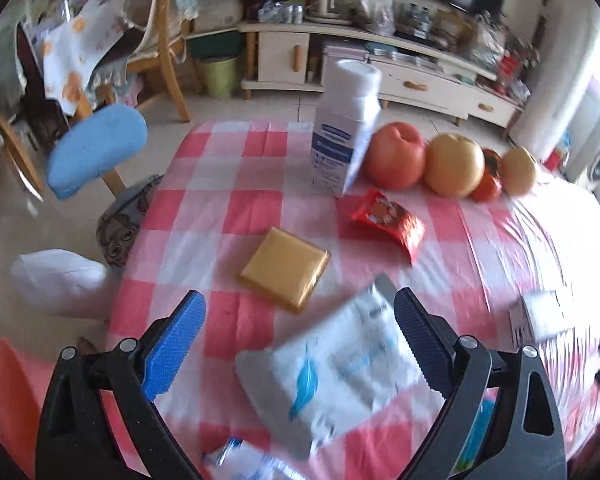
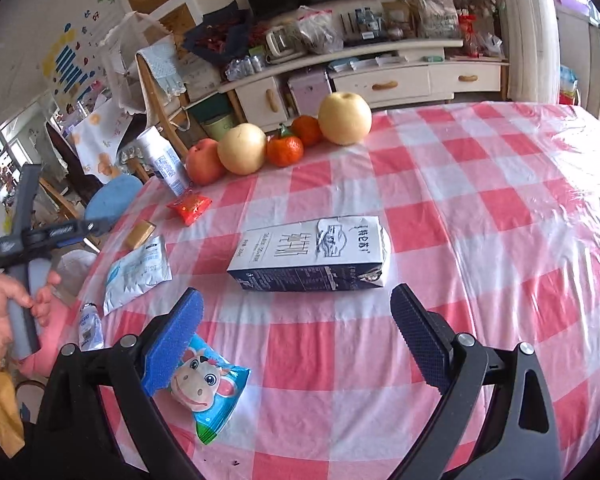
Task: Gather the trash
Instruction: 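Move the right tool toward the white milk carton while the left tool approaches the yellow square pack, then straddle the white milk carton with the right tool while the left tool straddles the yellow square pack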
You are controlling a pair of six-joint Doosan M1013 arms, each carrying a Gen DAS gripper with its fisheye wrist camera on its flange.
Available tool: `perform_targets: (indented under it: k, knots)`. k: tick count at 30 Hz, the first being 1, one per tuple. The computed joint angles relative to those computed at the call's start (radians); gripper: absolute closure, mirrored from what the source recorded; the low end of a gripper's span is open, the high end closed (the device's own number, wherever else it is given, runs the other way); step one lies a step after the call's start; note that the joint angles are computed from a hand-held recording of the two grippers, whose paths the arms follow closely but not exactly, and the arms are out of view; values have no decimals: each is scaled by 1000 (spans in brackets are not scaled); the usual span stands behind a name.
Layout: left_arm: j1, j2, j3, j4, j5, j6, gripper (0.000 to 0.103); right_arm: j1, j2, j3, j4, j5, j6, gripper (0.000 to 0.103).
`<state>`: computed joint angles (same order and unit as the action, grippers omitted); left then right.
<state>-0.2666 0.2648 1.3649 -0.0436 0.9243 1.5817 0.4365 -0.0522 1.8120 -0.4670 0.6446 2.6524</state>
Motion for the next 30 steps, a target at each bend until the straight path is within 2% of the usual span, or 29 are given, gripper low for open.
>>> perform_targets:
  k: [3,9,14,18,25,28,30]
  knots:
    - [-7,29,-21,33,-5,-11,9,-2,8,-8,31,2,-57,8]
    - [-8,62,-38,40,-7,89,9,-10,42,-34,56,20,-159,8]
    - [-12,80,-40,50,-6,134,9,-36,61,-49,87,20,-211,8]
    - [-16,95,-48,58,30,152,26,-56,84,-61,98,34,-245,8]
    - [-22,92,-37,29,30,183,31,-80,116,-79,165,42,-327,8]
    - [-28,88,-33,-4,33,230,31,-85,113,-76,274,6,-435,8]
    - [-31,85,-32,-42,47,273,31,-89,111,-76,397,-13,-556,8]
